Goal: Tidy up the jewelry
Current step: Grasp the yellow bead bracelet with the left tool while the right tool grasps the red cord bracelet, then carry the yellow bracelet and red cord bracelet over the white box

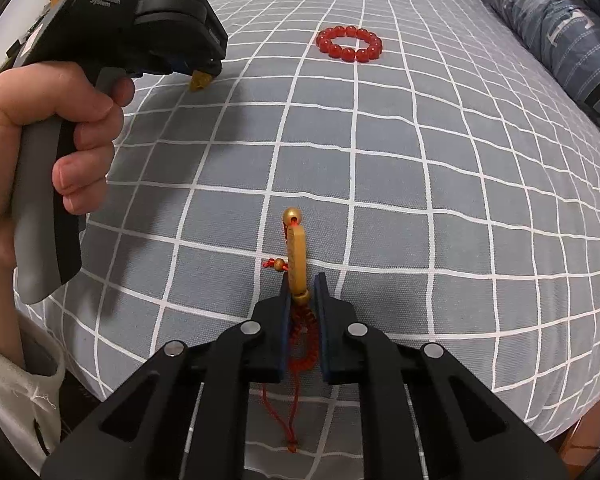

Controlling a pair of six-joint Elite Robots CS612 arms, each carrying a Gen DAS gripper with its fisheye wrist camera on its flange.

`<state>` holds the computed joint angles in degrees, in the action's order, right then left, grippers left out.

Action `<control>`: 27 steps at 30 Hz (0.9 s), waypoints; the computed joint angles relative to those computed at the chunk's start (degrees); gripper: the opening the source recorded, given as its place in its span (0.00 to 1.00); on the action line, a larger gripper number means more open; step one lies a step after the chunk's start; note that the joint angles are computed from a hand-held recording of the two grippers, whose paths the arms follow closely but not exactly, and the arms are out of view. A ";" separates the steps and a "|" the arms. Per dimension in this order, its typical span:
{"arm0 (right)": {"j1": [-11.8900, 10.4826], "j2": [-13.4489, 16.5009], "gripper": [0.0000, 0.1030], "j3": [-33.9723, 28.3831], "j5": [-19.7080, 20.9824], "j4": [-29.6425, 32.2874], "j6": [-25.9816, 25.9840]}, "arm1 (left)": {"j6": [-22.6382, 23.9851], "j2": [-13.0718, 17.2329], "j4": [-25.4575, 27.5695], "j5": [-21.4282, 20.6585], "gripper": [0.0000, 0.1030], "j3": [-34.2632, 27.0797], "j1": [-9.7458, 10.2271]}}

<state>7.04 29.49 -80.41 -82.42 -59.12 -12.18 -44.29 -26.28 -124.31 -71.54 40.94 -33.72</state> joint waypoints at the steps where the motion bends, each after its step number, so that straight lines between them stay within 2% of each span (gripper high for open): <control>1: 0.00 -0.02 0.09 0.00 -0.04 -0.06 -0.03 | 0.03 -0.12 -0.26 0.00 0.09 0.24 0.01; 10: 0.06 -0.05 0.08 -0.88 -0.29 -0.44 0.91 | 0.67 -1.66 -2.82 1.78 0.09 2.20 -0.69; 27: -0.21 -0.25 0.08 -1.70 0.01 -4.89 2.07 | 0.46 -7.90 -9.71 4.61 0.09 11.95 -2.24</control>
